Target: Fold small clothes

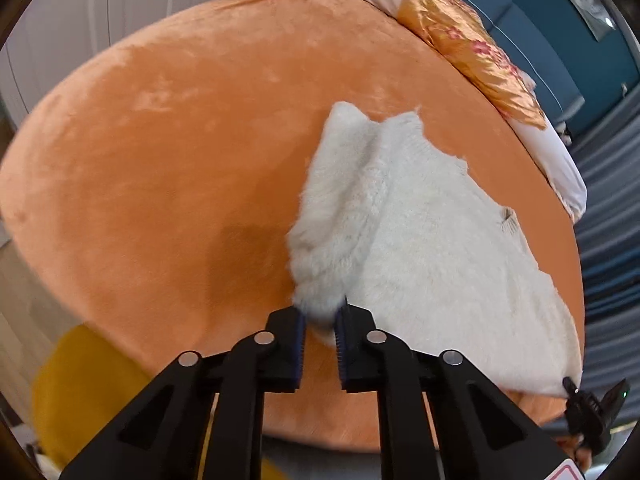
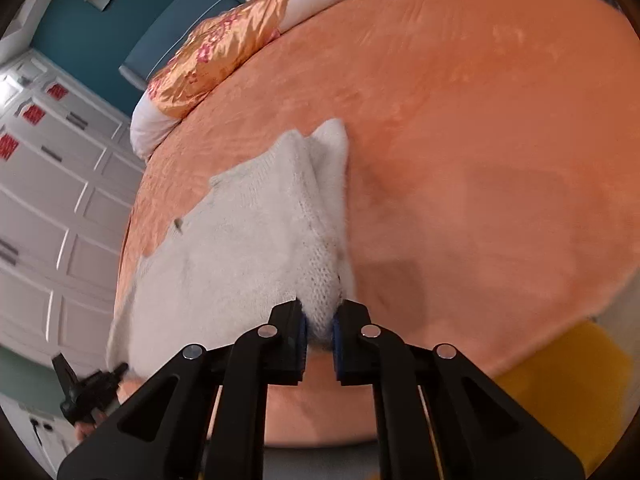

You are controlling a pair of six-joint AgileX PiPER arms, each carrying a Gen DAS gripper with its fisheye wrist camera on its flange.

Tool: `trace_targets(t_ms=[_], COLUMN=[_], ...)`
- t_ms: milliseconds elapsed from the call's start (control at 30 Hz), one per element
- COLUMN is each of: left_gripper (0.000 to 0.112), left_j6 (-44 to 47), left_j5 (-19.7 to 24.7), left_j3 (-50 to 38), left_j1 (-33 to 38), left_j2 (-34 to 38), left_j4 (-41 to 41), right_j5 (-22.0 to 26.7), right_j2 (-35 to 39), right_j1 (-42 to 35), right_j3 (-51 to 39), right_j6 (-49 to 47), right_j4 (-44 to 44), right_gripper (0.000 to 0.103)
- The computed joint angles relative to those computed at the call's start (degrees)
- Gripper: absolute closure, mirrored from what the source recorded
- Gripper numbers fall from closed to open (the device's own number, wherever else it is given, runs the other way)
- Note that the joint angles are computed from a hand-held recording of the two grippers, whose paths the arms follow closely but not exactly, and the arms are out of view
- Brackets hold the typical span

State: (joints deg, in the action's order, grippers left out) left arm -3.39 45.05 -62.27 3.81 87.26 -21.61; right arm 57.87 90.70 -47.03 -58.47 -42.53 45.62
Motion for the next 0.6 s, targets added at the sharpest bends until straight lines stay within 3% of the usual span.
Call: trace_targets(t_ms=[133,233,333,400,433,467,533,600], left_gripper=[0.105,0.112,0.112,0.110,0.100,0.072,0.043,0.042], left_j6=[3.69,-1.41,-1.88,-3.29,-3.23,-4.41,-4.71,-5.17], left_j5=[3.08,0.90,2.81,3.05,2.49,1.79,-0.26,-2.96], left_j3=[7.48,13.26,13.06,10.37,8.42,5.14,0.55,-5.39], left_j1=[2.46,-2.34,-1.95,-2.25,-2.48,-3.54,-4.64,-6.74], left_j2=[-4.55,-6.37,-10.02,-14.35,-15.09,-14.61,-11.66,-4.90], left_j4=[0.21,6.80,4.93,6.43,6.73,8.48,9.13,9.56], right_j5=[-0.24,-3.55,-4.37,-5.38,-6.19,-6.81,-8.02,-9.54], right_j2=[-1.11,-1.35,-5.23,-7.50,-8.01,-7.56,-3.65,1.85], right_j1=[-2.26,-0.33,1.88,2.70,3.42,3.33,6.94,10.29], right_j3=[4.83,8.03,6.05,4.07,2.15,1.42,-4.08,-8.91], right_j6=[-1.94,-1.49,1.39,2.29,1.84,0.54,2.92,4.92], right_j4=[-8.41,-10.45,-11.22,-11.93,-10.66,-9.45,-9.05,-8.97], right_gripper=[0.094,0.090,0.080,0.067,0.055,0.048,0.046,0.044])
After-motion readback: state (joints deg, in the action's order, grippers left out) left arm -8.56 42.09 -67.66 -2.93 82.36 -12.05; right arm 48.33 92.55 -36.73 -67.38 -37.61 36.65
